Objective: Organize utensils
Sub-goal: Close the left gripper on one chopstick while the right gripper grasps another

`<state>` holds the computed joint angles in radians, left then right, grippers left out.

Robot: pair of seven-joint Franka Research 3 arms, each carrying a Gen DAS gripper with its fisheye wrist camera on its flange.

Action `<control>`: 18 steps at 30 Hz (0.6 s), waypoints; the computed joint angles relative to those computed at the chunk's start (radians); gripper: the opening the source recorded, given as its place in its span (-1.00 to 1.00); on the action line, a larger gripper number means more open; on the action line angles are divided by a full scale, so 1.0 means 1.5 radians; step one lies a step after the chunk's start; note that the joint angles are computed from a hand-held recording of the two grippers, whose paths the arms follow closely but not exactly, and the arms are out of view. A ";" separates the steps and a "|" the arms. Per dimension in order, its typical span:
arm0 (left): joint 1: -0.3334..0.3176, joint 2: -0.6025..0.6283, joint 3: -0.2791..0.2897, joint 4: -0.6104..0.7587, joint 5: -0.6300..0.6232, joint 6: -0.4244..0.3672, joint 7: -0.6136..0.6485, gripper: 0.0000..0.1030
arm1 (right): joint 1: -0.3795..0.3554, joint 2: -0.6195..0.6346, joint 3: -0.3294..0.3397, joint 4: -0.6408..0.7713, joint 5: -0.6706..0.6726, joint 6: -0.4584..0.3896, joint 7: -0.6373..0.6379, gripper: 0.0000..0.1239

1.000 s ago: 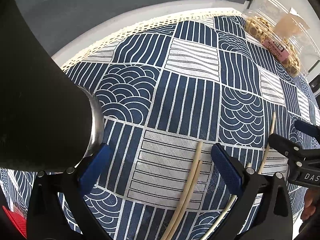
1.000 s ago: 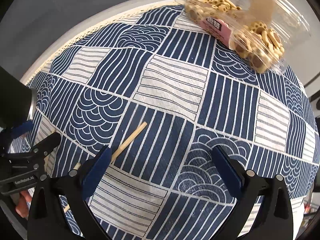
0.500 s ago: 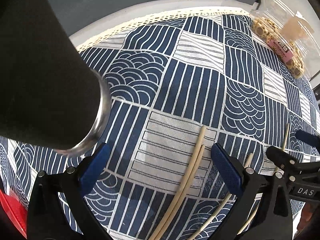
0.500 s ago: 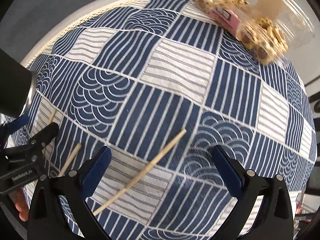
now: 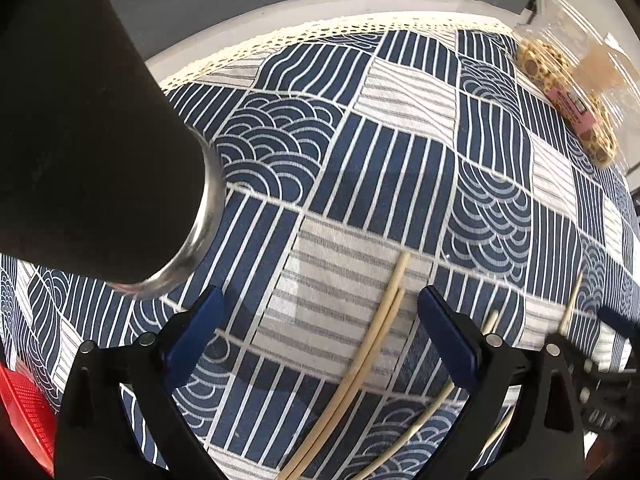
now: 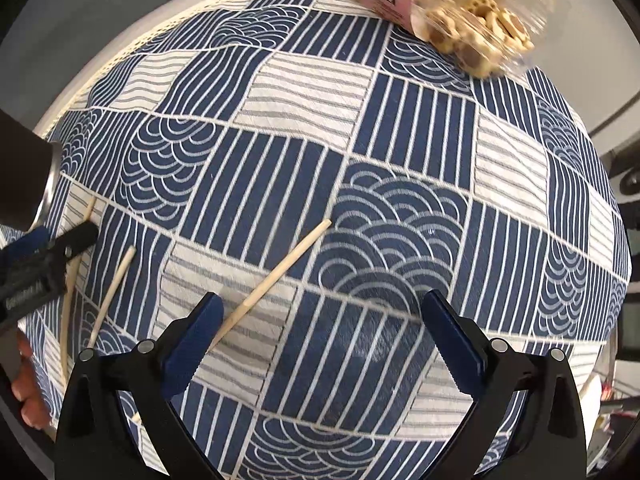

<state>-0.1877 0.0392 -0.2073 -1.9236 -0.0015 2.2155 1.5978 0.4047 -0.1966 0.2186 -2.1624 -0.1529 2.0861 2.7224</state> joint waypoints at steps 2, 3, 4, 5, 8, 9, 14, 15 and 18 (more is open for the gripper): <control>-0.003 0.018 -0.002 0.023 0.009 -0.006 -0.016 0.70 | 0.005 -0.017 0.006 -0.012 0.003 -0.004 0.005 0.40; -0.003 0.022 -0.003 0.031 0.009 -0.009 -0.016 0.56 | 0.007 -0.025 0.008 -0.015 0.005 -0.008 0.004 0.27; -0.003 0.027 -0.004 0.041 0.008 -0.015 -0.013 0.40 | 0.007 -0.033 0.009 -0.019 0.008 -0.011 0.004 0.12; -0.004 0.029 -0.005 0.046 0.007 -0.017 -0.010 0.32 | 0.008 -0.042 0.010 -0.023 0.012 -0.015 0.003 0.05; -0.004 0.024 -0.008 0.043 -0.002 -0.015 0.008 0.00 | 0.005 -0.073 0.015 -0.043 0.016 -0.022 0.005 -0.34; -0.005 0.023 -0.009 0.042 -0.005 -0.015 0.012 -0.20 | 0.005 -0.085 0.016 -0.051 0.019 -0.023 0.001 -0.54; 0.008 0.027 -0.003 0.061 -0.069 -0.062 0.049 -0.88 | -0.008 -0.185 -0.013 -0.160 0.092 0.059 -0.054 -0.92; 0.012 0.028 -0.001 0.065 -0.083 -0.075 0.055 -0.89 | -0.010 -0.206 -0.018 -0.182 0.115 0.080 -0.066 -0.92; 0.022 0.028 0.002 0.079 -0.112 -0.125 0.075 -0.91 | -0.019 -0.258 -0.027 -0.235 0.168 0.122 -0.107 -0.92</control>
<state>-0.1547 0.0818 -0.2047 -1.8056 -0.1690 2.0284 1.7101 0.3767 -0.5833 0.1778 -2.5145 0.0993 2.2691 2.5621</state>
